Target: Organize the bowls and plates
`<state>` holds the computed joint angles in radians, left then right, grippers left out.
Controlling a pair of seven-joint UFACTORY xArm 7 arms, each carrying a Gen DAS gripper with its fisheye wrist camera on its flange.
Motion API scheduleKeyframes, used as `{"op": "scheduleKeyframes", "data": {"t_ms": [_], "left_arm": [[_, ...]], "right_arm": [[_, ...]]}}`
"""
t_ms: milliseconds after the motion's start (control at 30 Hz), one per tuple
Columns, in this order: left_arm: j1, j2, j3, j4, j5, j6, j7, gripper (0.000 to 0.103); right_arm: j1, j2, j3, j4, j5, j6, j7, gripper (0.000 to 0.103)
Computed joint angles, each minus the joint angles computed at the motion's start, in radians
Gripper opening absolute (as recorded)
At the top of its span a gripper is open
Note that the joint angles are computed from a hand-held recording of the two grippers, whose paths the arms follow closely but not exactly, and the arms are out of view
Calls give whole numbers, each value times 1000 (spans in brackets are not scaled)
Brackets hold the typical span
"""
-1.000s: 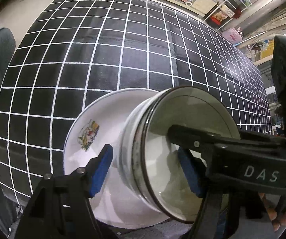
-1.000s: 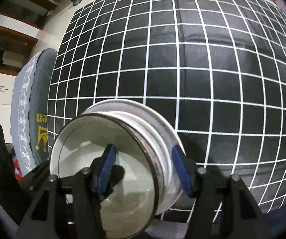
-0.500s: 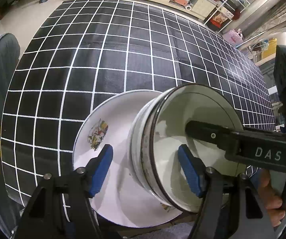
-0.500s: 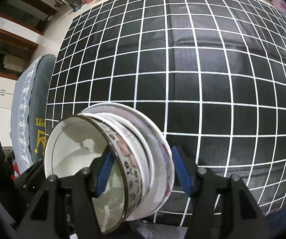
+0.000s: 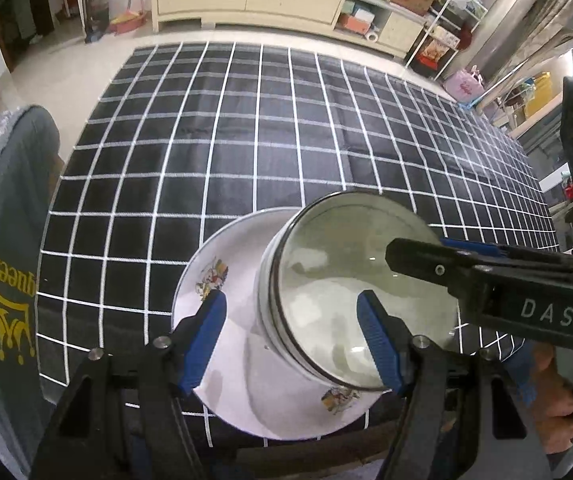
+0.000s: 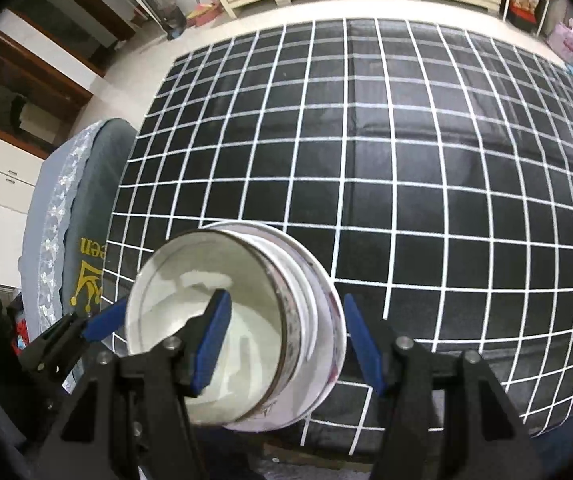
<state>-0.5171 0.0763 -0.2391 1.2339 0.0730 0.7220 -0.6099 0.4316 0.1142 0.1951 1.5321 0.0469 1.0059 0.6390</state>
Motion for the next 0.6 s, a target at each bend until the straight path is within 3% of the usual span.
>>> {"op": "scheduleKeyframes", "data": {"t_ms": [333,500,600], "left_arm": [[-33,-150,-52,-64,153,-55,-173,66],[-43,-213,-120,-81,290,-45,-283,66],[-55,-244,-146,-89,318,-40,-299,66]], "right_arm": [[-6,-245,31,-180,-178,-50,80,63],[-38,-403,82,-290,-267,-56,125,63],[-64,-487,120,-339,-318,-34,155,63]]}}
